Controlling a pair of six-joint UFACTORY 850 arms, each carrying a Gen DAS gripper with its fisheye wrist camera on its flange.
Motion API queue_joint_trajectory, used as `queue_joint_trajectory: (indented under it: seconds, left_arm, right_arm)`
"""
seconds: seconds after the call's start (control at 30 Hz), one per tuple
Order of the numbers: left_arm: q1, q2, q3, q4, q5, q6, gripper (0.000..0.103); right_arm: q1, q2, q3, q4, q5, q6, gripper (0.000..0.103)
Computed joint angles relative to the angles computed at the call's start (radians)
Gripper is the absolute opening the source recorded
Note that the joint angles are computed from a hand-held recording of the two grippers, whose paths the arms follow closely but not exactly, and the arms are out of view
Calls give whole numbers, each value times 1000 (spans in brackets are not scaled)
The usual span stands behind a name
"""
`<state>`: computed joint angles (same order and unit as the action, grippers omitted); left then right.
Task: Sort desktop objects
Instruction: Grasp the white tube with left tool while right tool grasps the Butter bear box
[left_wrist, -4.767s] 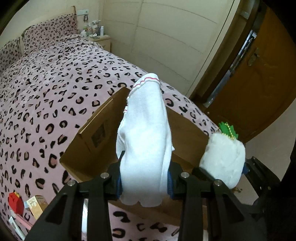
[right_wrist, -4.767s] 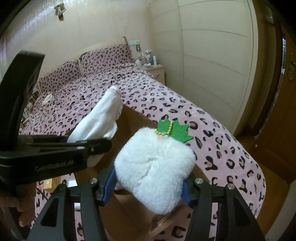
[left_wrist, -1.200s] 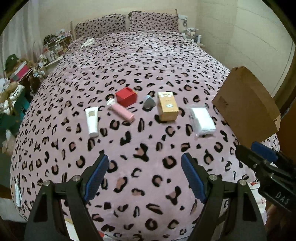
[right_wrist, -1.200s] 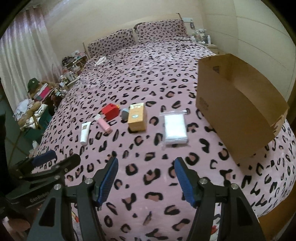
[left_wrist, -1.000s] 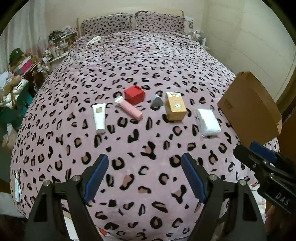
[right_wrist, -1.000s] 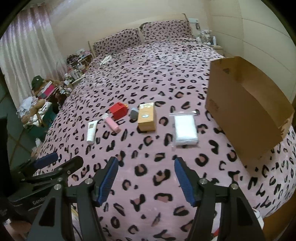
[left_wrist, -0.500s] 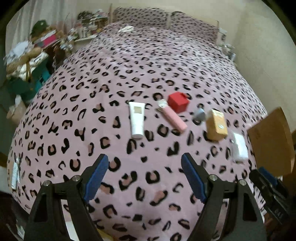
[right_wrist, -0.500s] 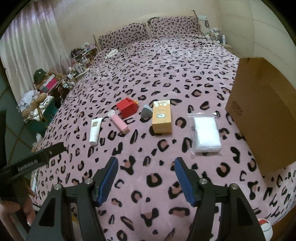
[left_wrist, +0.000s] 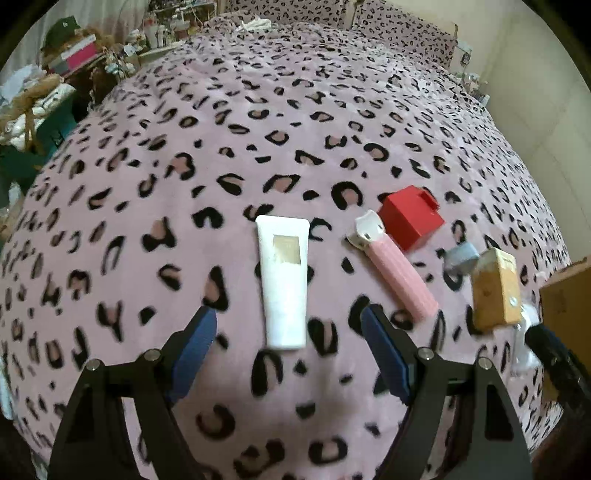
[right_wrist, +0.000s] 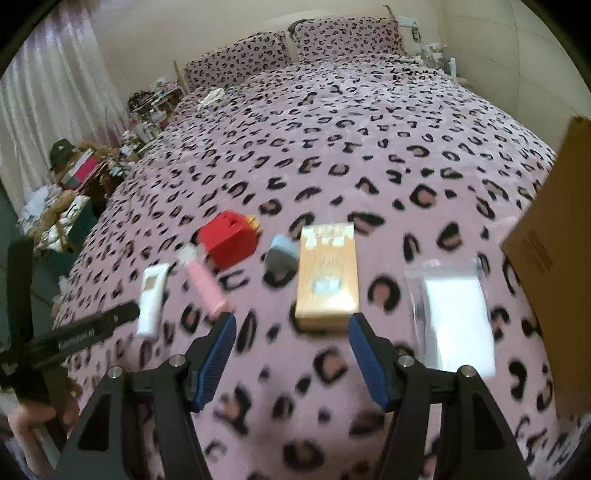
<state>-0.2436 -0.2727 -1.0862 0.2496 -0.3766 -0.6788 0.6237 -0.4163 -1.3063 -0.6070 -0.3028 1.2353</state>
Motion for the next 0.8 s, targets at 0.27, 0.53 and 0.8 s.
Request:
queue_joint_trajectory:
  seconds: [0.27, 0.53, 0.8]
  left_arm:
    - [12, -98, -25, -35, 57, 32, 82]
    - [2, -139, -31, 126, 104, -110, 86]
    - [-12, -142, -20, 317, 121, -305, 61]
  right_arm:
    - [-39, -118, -116, 20, -67, -56, 65]
    - [-50, -172, -137, 67, -54, -88, 65]
    - [-29, -178, -121, -17, -75, -11, 47]
